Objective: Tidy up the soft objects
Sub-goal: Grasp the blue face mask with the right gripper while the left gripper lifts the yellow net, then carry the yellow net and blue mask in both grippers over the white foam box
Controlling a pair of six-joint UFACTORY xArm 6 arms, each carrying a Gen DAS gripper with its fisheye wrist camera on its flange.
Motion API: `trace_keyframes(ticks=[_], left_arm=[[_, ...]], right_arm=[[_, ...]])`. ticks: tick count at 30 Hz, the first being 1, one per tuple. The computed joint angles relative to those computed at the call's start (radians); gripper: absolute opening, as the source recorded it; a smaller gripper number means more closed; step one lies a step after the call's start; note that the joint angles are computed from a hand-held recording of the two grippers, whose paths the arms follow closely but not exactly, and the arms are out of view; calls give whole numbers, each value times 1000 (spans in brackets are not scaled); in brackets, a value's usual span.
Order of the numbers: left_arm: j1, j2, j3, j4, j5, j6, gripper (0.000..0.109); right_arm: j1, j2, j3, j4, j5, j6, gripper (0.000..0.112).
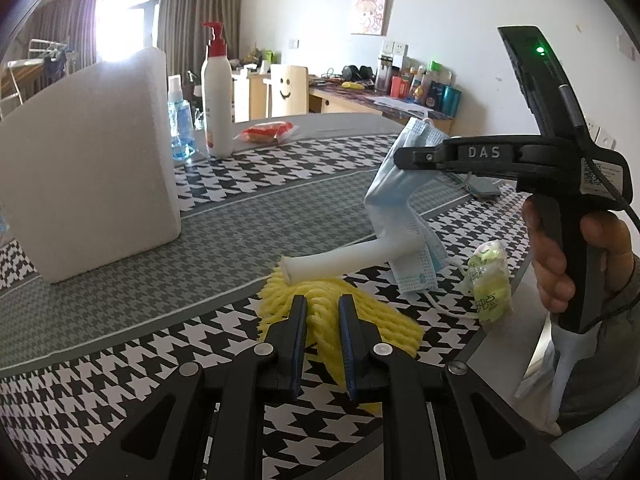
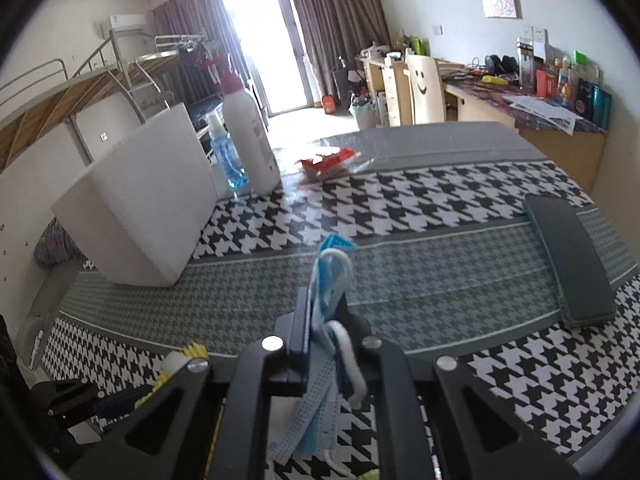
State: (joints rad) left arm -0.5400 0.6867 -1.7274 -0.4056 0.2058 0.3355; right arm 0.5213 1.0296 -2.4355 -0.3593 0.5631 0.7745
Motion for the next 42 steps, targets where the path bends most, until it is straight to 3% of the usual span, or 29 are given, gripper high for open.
trace_keyframes(ticks=[21, 32, 36, 42], left_arm=[[-1, -63, 40, -104, -72, 108, 16], [-19, -124, 81, -289, -101, 299, 16], [-9, -123, 92, -200, -110, 207, 16], [-13, -122, 88, -186, -125, 196, 16]], right_arm=[[3, -207, 228, -411, -109, 347, 10], [5, -264, 260, -584, -122, 484, 10], [14, -267, 240, -653, -29, 544, 10], [14, -283, 264, -670, -47, 557, 10]])
